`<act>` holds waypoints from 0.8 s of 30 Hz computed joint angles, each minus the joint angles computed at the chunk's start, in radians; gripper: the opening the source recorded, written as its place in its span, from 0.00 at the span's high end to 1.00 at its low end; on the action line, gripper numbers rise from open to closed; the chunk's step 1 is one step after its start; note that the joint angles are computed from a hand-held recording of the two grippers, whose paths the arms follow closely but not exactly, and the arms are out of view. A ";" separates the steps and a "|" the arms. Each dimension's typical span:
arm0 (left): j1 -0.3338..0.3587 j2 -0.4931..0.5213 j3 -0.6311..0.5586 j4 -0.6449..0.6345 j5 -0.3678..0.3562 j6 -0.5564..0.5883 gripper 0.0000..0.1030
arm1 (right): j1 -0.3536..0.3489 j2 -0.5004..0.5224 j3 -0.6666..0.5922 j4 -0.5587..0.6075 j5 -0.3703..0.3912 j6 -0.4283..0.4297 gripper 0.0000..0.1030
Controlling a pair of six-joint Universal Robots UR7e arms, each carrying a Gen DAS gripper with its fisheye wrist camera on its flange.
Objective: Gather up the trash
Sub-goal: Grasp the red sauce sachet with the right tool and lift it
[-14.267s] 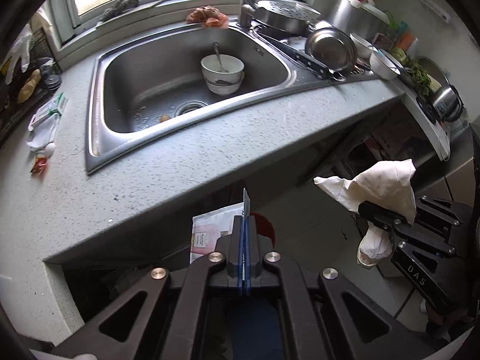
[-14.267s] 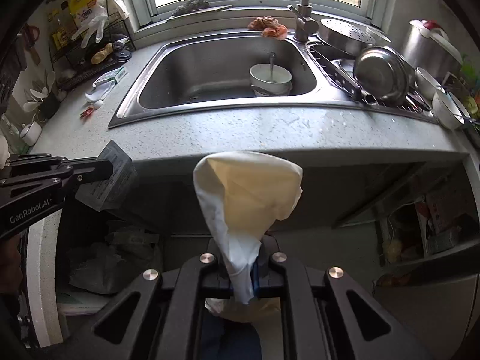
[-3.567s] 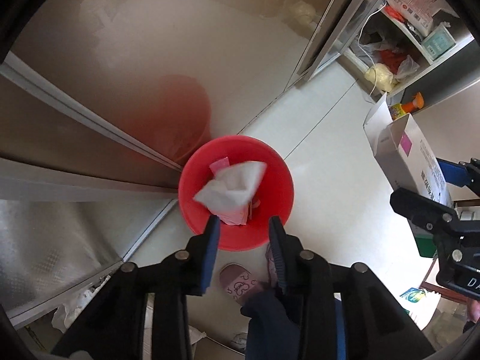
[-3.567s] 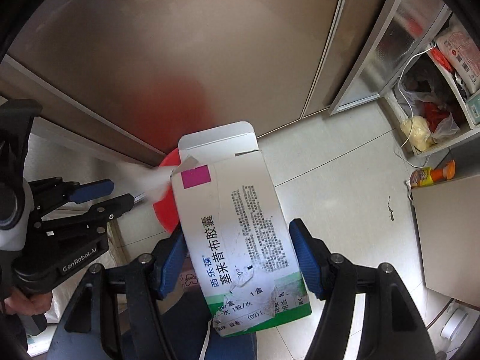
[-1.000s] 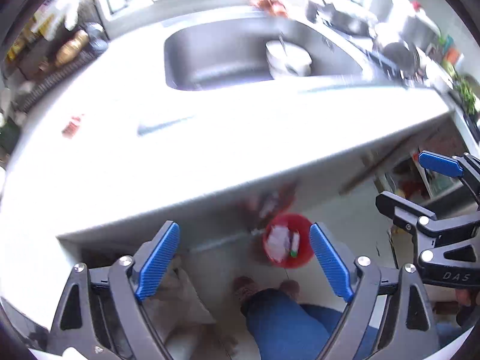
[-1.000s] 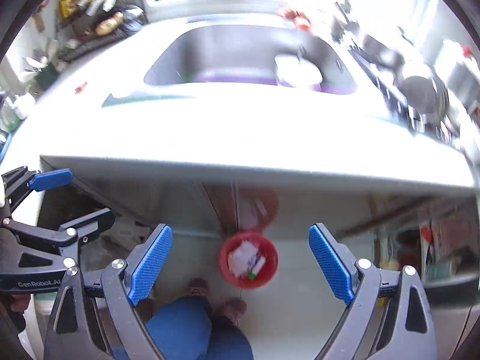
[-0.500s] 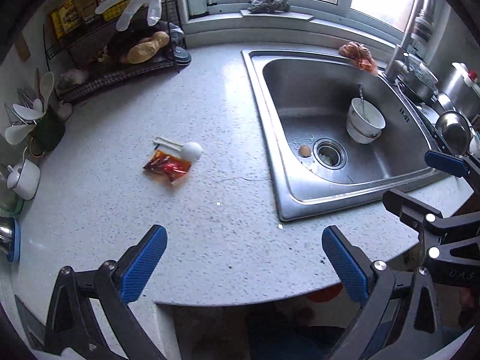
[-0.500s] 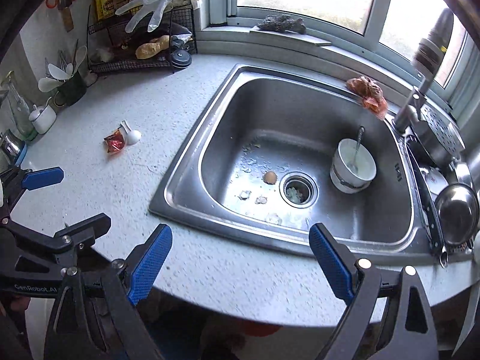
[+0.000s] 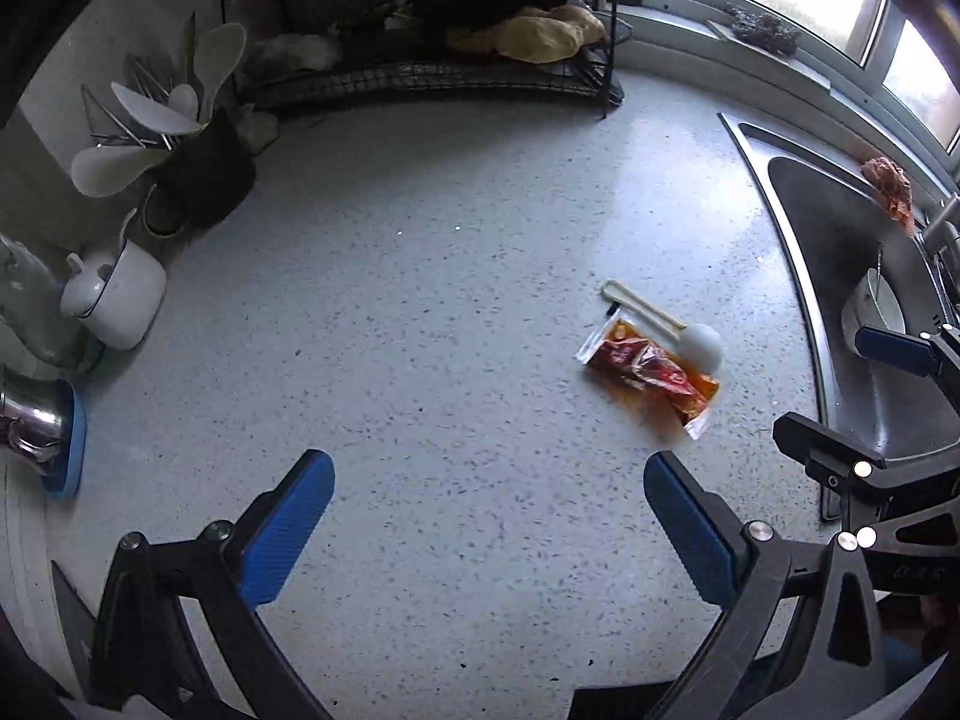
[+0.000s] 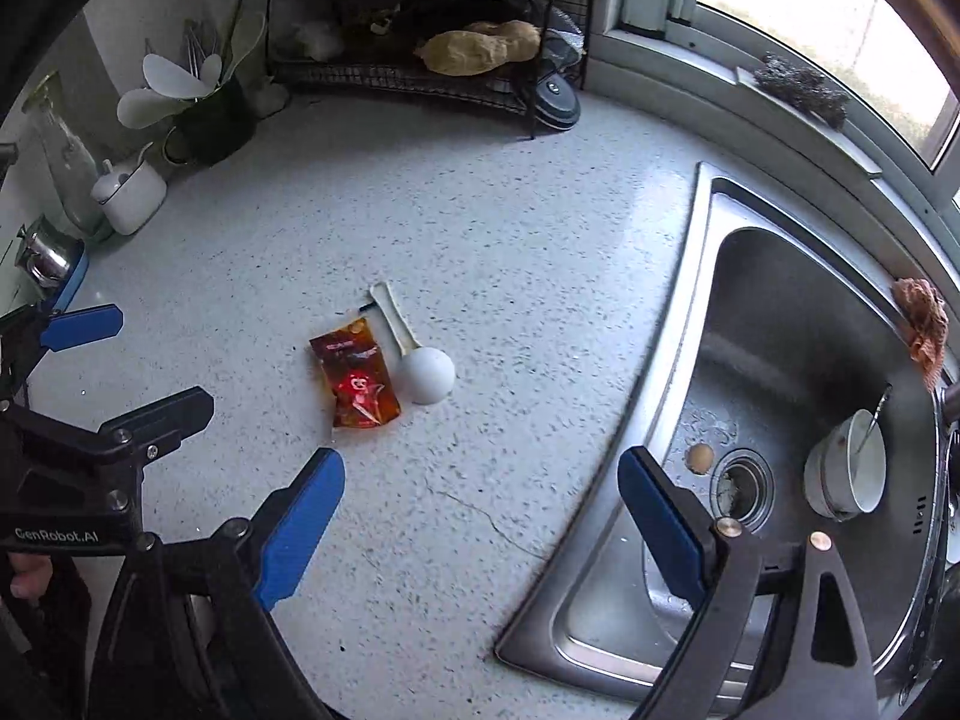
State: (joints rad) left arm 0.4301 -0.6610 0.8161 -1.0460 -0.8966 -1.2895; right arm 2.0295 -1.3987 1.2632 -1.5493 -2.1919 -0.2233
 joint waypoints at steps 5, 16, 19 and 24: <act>0.014 -0.091 0.135 -0.039 -0.043 -0.077 0.00 | 0.013 0.038 0.015 0.018 0.029 -0.041 0.14; 0.034 -0.183 0.263 -0.087 -0.073 -0.138 0.00 | 0.034 0.118 0.026 0.043 0.011 -0.097 0.47; 0.038 -0.191 0.276 -0.099 -0.074 -0.123 0.00 | 0.037 0.130 0.028 0.044 0.015 -0.086 0.48; 0.045 -0.216 0.305 -0.131 -0.079 -0.114 0.00 | 0.046 0.146 0.022 0.037 0.044 -0.084 0.73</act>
State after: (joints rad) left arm 0.4755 -0.8773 1.1208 -1.1774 -0.9759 -1.4036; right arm 2.0754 -1.2529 1.2855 -1.5125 -2.1482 -0.3077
